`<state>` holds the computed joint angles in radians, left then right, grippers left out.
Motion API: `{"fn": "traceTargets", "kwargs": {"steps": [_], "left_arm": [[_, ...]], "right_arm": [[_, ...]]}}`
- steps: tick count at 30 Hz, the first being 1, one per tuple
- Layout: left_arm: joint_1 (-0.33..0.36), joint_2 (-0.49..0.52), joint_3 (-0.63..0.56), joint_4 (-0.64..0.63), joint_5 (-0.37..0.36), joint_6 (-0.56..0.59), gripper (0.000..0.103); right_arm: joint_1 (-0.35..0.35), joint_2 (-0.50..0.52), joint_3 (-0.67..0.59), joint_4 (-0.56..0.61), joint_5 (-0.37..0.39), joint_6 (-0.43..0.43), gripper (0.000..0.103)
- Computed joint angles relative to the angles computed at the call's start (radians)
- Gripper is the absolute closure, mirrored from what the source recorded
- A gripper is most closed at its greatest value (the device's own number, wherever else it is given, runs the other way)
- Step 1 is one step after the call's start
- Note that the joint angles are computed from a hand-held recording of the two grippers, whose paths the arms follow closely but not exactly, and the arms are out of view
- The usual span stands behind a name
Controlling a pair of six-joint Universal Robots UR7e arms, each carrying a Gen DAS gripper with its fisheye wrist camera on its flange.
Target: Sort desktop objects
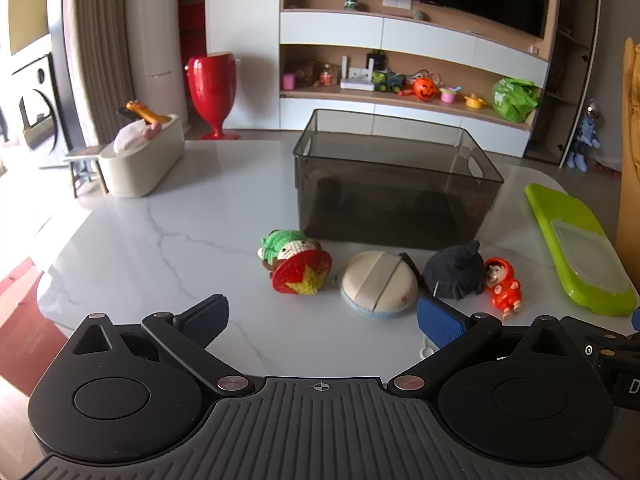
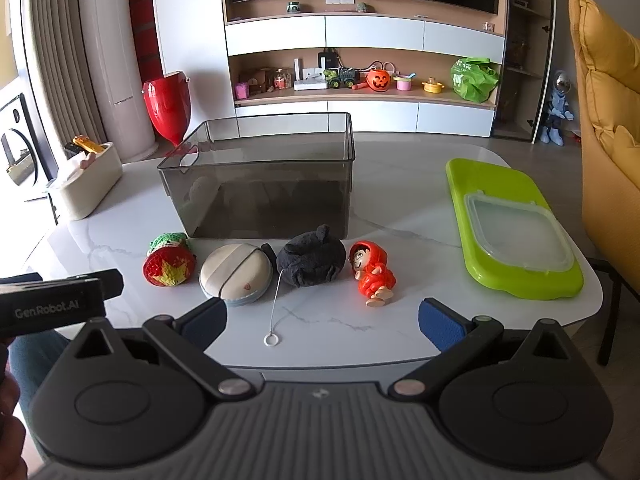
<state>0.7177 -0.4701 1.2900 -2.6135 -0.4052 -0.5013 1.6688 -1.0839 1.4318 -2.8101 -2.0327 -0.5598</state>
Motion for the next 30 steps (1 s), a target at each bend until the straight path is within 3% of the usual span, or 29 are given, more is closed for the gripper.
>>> {"fn": "traceTargets", "kwargs": {"steps": [30], "left_arm": [[-0.007,0.009,-0.006,0.007,-0.004,0.016,0.000]], "right_arm": [[0.000,-0.006,0.001,-0.017,-0.003,0.003,0.000]]}}
